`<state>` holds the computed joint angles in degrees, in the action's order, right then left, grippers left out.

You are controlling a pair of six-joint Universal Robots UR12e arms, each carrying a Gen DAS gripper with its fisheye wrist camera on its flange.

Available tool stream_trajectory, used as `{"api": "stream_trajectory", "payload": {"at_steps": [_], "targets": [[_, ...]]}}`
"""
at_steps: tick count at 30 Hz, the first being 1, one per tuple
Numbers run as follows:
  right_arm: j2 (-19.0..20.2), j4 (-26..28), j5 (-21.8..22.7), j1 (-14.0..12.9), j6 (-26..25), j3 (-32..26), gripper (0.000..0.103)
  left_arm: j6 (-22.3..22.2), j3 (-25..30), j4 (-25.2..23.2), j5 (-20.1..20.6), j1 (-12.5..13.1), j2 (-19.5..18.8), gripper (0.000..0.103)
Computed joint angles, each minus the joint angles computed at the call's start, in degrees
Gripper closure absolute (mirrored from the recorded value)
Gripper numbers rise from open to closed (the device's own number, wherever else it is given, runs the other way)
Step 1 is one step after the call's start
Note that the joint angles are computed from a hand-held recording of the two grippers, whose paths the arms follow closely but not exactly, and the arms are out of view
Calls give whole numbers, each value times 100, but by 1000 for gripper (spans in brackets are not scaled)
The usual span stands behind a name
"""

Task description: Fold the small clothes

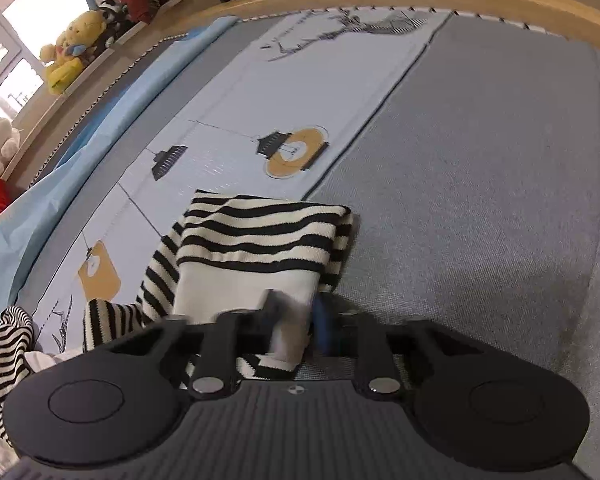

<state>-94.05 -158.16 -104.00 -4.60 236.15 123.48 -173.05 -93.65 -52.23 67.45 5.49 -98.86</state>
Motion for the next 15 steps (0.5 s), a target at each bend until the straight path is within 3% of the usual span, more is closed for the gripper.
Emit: {"api": "stream_trajectory", "payload": {"at_steps": [5,10,13,15], "targets": [[-15,-154,-267,178,-56,-109,97,-13,-10,22,-74,15,14,68],[-108,-748,82,406,498,-197,97,-18,-32,93,-212,48,38,68],[-101,-1109,242,635,1043,-269,97,-100,-49,141,-282,87,56,68],[-32,-1562,513,758,1706,-238,100,-113,-55,184,-298,109,67,68]]}}
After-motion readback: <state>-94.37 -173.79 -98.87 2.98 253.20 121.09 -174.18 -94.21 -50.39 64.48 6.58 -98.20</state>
